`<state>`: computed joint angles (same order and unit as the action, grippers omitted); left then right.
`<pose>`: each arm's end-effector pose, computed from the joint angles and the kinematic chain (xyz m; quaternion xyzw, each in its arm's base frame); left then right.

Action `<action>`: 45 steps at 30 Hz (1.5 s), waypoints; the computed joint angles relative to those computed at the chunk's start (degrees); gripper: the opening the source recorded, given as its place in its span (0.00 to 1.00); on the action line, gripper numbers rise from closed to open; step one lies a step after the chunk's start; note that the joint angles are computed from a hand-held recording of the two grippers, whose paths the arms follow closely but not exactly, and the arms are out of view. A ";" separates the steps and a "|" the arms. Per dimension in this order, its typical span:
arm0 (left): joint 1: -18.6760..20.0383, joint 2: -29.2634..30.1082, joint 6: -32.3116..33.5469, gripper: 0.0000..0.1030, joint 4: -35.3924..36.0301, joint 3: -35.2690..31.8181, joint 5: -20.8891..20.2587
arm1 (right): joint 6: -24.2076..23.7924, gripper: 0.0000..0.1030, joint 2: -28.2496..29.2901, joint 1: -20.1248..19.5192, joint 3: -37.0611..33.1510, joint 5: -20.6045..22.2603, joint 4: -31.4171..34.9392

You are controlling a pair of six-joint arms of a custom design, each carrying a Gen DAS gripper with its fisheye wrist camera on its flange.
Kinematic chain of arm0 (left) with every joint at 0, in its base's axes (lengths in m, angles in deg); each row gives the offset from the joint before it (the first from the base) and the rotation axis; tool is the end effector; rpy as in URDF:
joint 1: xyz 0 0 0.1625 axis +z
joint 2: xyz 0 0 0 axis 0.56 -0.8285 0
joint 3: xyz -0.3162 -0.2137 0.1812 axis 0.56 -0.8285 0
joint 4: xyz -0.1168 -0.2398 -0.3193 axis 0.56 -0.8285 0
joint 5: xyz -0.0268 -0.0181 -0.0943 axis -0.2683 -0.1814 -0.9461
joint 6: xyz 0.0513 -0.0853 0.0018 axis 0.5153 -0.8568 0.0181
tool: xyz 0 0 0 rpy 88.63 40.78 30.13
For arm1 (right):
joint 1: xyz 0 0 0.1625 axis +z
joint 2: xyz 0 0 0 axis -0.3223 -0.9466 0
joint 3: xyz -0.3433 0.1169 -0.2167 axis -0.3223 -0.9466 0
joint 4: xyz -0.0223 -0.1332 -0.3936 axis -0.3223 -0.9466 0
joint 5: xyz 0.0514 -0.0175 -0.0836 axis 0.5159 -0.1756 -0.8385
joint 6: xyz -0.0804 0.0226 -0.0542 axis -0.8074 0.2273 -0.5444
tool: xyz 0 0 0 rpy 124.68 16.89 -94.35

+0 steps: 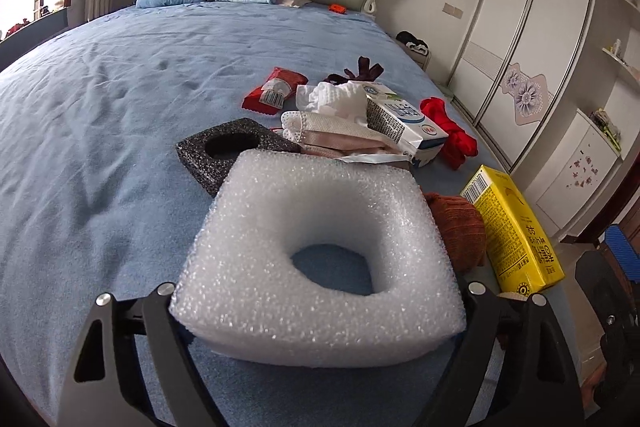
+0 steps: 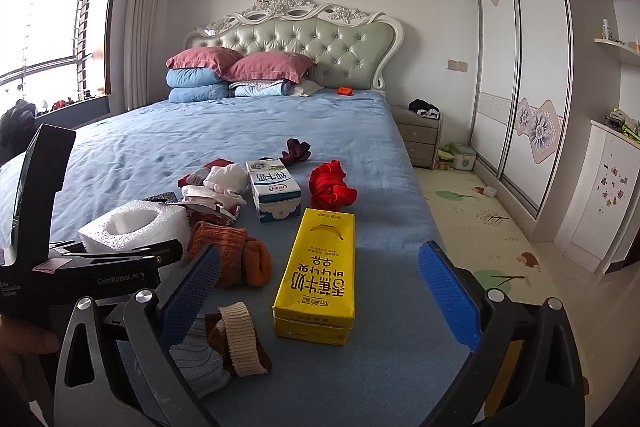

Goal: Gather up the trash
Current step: 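Grasp the white foam block with the left tool while the right tool grasps the grey sock, then carry both items over the yellow bin and open both tools to drop them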

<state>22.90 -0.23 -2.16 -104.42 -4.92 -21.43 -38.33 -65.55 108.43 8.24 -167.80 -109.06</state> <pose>-0.2110 -0.7421 0.0856 -0.1327 0.7777 -0.4990 0.3585 0.1446 -0.8077 0.1691 0.4891 -0.7869 0.3571 0.1186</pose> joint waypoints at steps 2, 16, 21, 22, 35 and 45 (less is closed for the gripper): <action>-0.53 0.42 2.72 0.82 -3.32 0.21 0.97 | -0.85 0.92 -0.75 -0.16 1.04 0.43 1.39; -3.62 -0.69 9.34 0.82 -13.05 5.06 4.81 | -4.52 0.90 -2.63 -0.06 6.48 -3.22 7.51; -4.78 -0.84 11.31 0.82 -16.10 6.05 5.73 | -5.57 0.46 -2.99 -0.01 5.96 -3.80 13.08; -5.10 -0.58 12.42 0.82 -17.15 5.87 6.01 | -6.18 0.40 -3.44 -0.08 6.74 -3.32 12.46; -6.98 5.62 25.60 0.82 -20.20 -6.35 1.23 | -2.28 0.06 -6.24 -2.43 1.99 4.87 18.55; -5.93 14.39 26.30 0.82 -8.21 -24.17 -6.83 | 1.41 0.06 -3.69 -4.17 -9.34 7.05 25.73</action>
